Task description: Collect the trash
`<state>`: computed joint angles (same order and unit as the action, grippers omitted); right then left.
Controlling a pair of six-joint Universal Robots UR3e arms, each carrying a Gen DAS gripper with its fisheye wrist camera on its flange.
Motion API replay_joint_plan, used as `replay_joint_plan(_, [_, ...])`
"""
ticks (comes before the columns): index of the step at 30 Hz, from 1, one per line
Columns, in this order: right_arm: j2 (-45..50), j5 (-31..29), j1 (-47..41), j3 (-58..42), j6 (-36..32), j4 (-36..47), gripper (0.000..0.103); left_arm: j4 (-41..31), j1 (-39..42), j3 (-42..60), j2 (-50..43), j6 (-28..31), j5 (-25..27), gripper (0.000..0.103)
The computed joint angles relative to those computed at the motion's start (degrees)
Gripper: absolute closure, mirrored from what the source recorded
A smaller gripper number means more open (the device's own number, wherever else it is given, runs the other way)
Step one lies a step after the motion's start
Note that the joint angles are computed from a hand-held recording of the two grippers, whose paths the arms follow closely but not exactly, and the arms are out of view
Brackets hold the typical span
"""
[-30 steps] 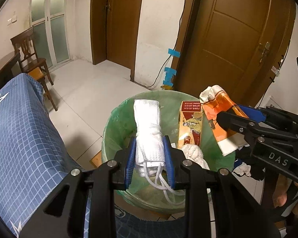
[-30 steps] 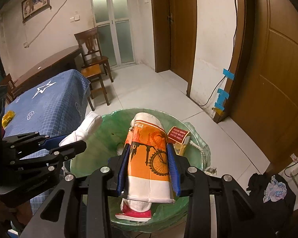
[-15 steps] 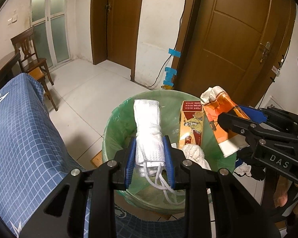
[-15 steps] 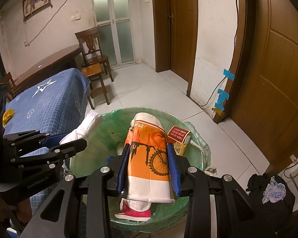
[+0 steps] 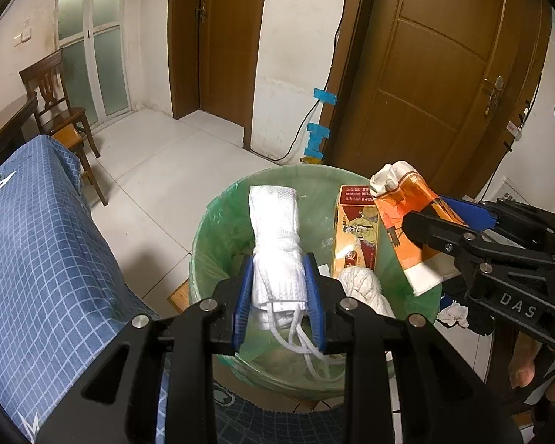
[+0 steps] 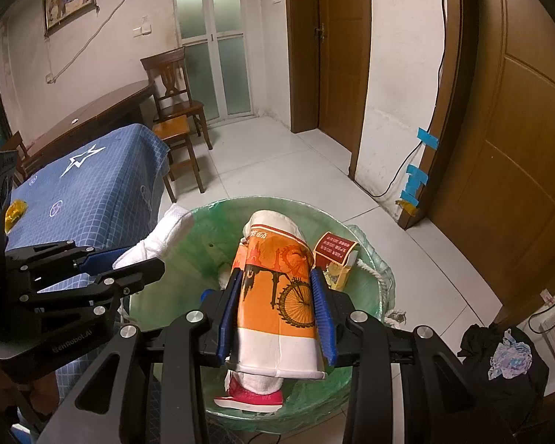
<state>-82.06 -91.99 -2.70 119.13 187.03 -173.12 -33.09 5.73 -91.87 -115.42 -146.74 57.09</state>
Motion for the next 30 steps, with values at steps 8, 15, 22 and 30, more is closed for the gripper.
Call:
replay_joint_plan(8, [0.53, 0.26, -0.28, -0.24, -0.09, 0.1, 0.064, -0.04, 0.15, -0.07, -0.06, 0.04, 0.2, 0.077])
replay_joint_plan(15, [1.18, 0.33, -1.05, 1.06, 0.97, -2.39, 0.034, 0.35, 0.44, 0.05, -0.54, -1.01, 1.37, 0.053])
replay_joint_plan(22, [-5.89, -5.1, 2.31, 8.74, 3.61, -7.39, 0.027, 4.58, 2.81, -6.67, 4.41, -0.34, 2.76, 0.018])
replay_joint_plan(30, [-5.84, -47.18, 45.07, 18.07, 15.14, -25.36, 0.006, 15.0, 31.0, -46.62, 43.09, 13.98, -16.62, 0.006])
